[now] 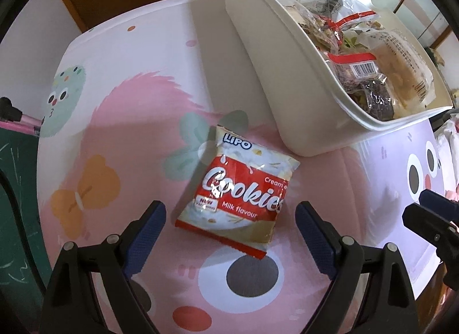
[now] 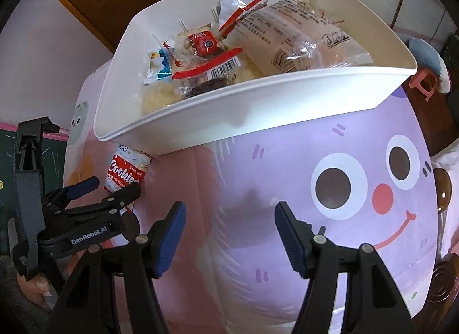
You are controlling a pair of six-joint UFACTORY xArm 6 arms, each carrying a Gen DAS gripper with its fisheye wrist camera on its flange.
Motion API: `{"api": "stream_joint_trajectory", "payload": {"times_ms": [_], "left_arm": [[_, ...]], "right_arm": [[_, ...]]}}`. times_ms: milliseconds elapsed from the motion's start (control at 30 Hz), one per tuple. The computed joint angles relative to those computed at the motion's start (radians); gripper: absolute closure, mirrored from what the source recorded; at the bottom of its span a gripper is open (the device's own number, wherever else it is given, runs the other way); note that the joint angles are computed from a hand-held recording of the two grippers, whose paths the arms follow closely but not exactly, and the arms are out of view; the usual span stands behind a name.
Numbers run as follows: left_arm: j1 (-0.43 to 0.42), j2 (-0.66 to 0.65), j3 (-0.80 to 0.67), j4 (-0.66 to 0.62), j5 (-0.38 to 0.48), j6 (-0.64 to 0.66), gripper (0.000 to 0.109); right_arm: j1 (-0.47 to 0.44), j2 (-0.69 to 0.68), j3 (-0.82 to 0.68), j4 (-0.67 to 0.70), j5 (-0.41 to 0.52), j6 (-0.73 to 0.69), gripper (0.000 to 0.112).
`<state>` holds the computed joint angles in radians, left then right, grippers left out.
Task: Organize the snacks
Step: 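Grasp the red Cookies packet with the left tool, then lift the Cookies packet and carry it over the white tray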
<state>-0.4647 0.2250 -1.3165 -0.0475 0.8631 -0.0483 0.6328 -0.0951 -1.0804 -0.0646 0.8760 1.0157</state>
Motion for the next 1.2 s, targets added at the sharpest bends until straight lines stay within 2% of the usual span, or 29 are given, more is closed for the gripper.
{"api": "stream_joint_trajectory", "payload": {"times_ms": [100, 300, 367, 433, 800, 1200], "left_arm": [[0.0, 0.008, -0.001, -0.016, -0.004, 0.022, 0.033], [-0.006, -0.004, 0.026, 0.013, -0.044, 0.018, 0.044], [-0.007, -0.012, 0.037, 0.0, -0.06, 0.029, 0.057], [-0.011, -0.014, 0.04, 0.001, -0.063, 0.028, 0.062], [-0.033, -0.066, 0.078, 0.027, -0.051, -0.033, 0.064], [-0.077, -0.244, 0.156, -0.017, 0.02, -0.096, 0.064]], "right_arm": [[-0.002, 0.004, 0.001, 0.008, -0.004, -0.004, 0.048], [-0.007, 0.007, 0.006, 0.02, -0.011, -0.009, 0.048], [-0.008, 0.009, 0.007, 0.022, -0.013, -0.01, 0.048], [-0.008, 0.014, 0.006, 0.027, -0.015, -0.013, 0.048], [-0.006, 0.018, 0.009, 0.033, -0.028, -0.033, 0.048], [-0.014, -0.015, 0.031, 0.024, -0.033, -0.038, 0.048]]}}
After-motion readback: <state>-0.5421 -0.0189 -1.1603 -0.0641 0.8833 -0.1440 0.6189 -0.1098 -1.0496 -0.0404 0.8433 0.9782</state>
